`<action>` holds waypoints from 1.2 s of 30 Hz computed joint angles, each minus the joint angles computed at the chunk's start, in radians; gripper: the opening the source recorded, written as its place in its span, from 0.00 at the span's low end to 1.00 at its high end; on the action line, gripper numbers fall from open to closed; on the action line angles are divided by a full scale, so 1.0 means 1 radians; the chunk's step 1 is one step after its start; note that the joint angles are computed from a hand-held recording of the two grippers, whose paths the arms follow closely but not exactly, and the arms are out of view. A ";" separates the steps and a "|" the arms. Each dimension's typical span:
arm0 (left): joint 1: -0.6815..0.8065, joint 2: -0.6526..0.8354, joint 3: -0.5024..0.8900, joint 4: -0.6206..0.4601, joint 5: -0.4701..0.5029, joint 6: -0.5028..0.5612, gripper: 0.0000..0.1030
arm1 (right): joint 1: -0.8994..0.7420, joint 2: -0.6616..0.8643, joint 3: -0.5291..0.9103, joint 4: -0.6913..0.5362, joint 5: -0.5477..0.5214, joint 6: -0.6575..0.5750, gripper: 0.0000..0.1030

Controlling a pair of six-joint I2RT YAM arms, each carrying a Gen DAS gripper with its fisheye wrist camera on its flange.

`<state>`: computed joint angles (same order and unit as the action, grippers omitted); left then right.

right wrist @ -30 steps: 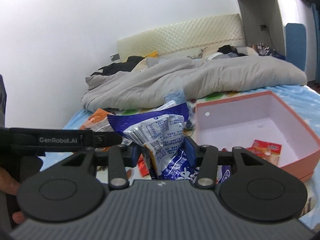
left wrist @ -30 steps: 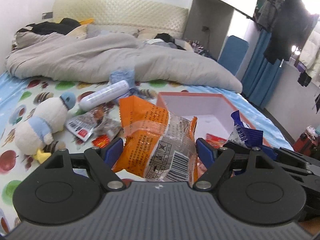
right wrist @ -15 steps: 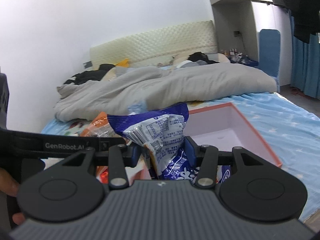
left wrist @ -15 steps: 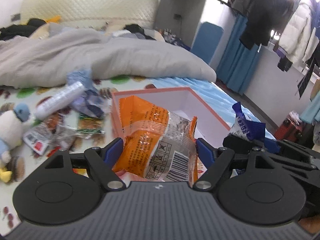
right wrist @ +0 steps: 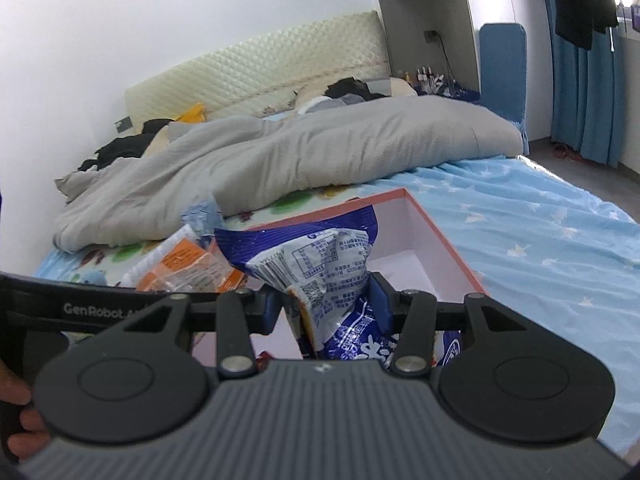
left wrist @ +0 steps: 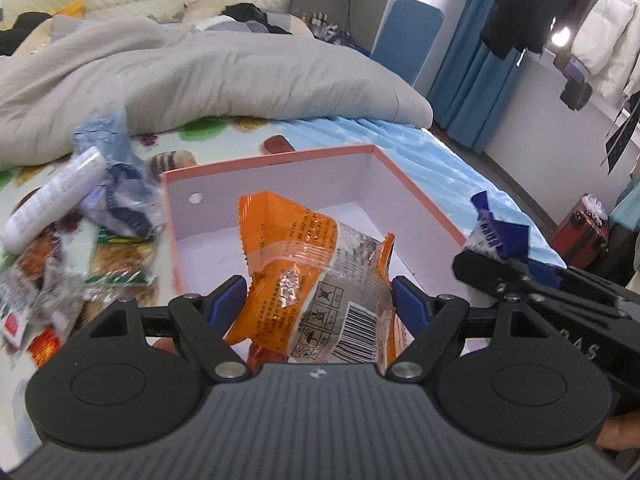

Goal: Organize snacks
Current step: 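Carry the orange packet in the left gripper while the right gripper carries the blue-white bag over the pink box, then open the left gripper over the pink box while the right gripper releases the blue-white bag inside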

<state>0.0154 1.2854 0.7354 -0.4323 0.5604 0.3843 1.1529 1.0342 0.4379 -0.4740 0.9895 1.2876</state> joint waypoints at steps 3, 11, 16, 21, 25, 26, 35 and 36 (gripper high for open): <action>-0.071 0.086 0.008 0.098 -0.052 -0.042 0.80 | -0.099 0.002 -0.063 0.125 -0.067 -0.056 0.47; -0.112 0.252 0.044 0.221 -0.107 -0.091 0.80 | -0.215 0.069 -0.143 0.305 -0.162 -0.106 0.48; -0.084 0.266 0.041 0.213 -0.100 -0.072 0.81 | -0.226 0.084 -0.152 0.328 -0.180 -0.120 0.49; -0.070 0.262 0.049 0.187 -0.122 -0.060 0.87 | -0.213 0.078 -0.128 0.256 -0.164 -0.089 0.56; -0.046 0.222 0.046 0.152 -0.099 -0.037 0.88 | -0.177 0.049 -0.111 0.195 -0.135 -0.072 0.57; -0.042 0.210 0.044 0.143 -0.098 -0.034 0.88 | -0.168 0.048 -0.102 0.172 -0.126 -0.059 0.57; 0.010 0.043 0.024 0.019 -0.026 0.007 0.96 | 0.015 0.033 0.002 -0.130 -0.014 0.201 0.57; 0.019 0.020 0.023 0.000 -0.016 0.011 0.96 | 0.040 0.039 0.017 -0.170 -0.001 0.242 0.57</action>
